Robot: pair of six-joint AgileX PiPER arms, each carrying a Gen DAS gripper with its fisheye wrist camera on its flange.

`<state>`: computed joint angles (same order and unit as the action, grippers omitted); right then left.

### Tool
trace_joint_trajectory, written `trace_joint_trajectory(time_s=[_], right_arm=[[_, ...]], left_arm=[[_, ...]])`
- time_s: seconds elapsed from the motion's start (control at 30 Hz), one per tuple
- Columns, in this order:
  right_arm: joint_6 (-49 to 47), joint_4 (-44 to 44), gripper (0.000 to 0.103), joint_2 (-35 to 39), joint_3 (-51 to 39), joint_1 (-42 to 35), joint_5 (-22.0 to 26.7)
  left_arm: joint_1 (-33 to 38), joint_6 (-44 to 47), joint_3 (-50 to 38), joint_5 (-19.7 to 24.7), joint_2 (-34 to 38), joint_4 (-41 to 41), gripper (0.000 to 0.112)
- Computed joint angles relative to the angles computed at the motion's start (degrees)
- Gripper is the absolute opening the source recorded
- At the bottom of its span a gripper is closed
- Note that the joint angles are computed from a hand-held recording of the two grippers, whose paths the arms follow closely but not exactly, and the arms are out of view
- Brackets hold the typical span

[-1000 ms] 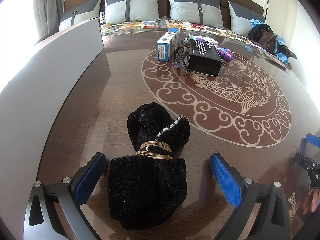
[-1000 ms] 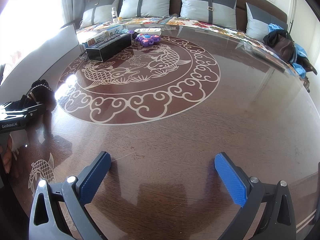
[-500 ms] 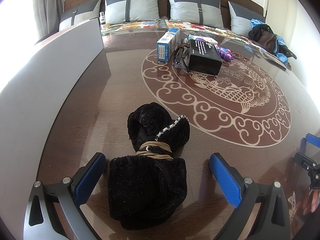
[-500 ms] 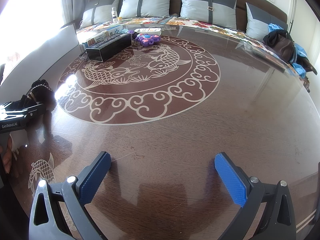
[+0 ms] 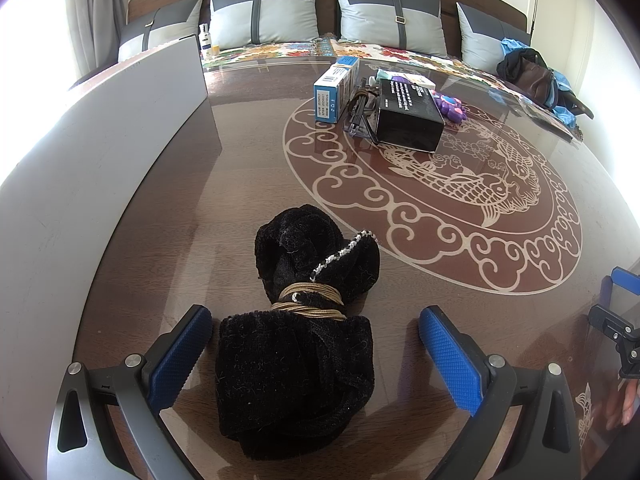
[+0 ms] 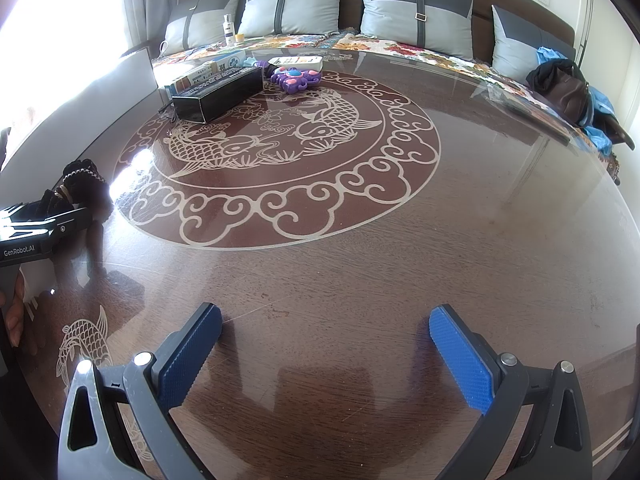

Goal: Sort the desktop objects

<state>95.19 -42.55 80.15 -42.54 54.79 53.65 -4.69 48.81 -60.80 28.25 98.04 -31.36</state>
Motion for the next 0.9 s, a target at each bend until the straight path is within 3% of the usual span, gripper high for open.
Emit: trace_joint_trajectory(time_s=[0.3, 0.37, 0.5, 0.63, 0.7, 0.8, 0.9], right_arm=[[-0.34, 0.21, 0.103, 0.02, -0.06, -0.09, -0.04], [-4.46, 3.13, 0.103, 0.05, -1.21, -2.22, -0.69], [-14.08, 9.18, 0.103, 0.72, -5.40, -13.45, -8.74], [-26.92, 18.72, 0.103, 8.18, -17.44, -25.50, -17.67], [-32.97, 24.29, 0.103, 14.58, -26.51, -29.37, -18.71], [-39.29, 31.72, 0.103, 25.42, -41.89, -33.10, -15.77], [-42.72, 35.35, 0.102, 36.55, -58.00, -34.22, -8.37]], left_arm=[[0.01, 0.02, 0.03, 0.00, -0.02, -0.02, 0.103], [0.02, 0.05, 0.05, 0.02, -0.05, -0.04, 0.103], [0.01, 0.07, 0.07, -0.02, -0.03, -0.06, 0.103], [0.02, 0.09, 0.07, -0.02, -0.03, -0.08, 0.103], [0.03, 0.10, 0.09, 0.00, -0.05, -0.09, 0.103], [0.02, 0.09, 0.09, -0.02, -0.04, -0.09, 0.103], [0.01, 0.06, 0.10, -0.01, -0.06, -0.06, 0.103]])
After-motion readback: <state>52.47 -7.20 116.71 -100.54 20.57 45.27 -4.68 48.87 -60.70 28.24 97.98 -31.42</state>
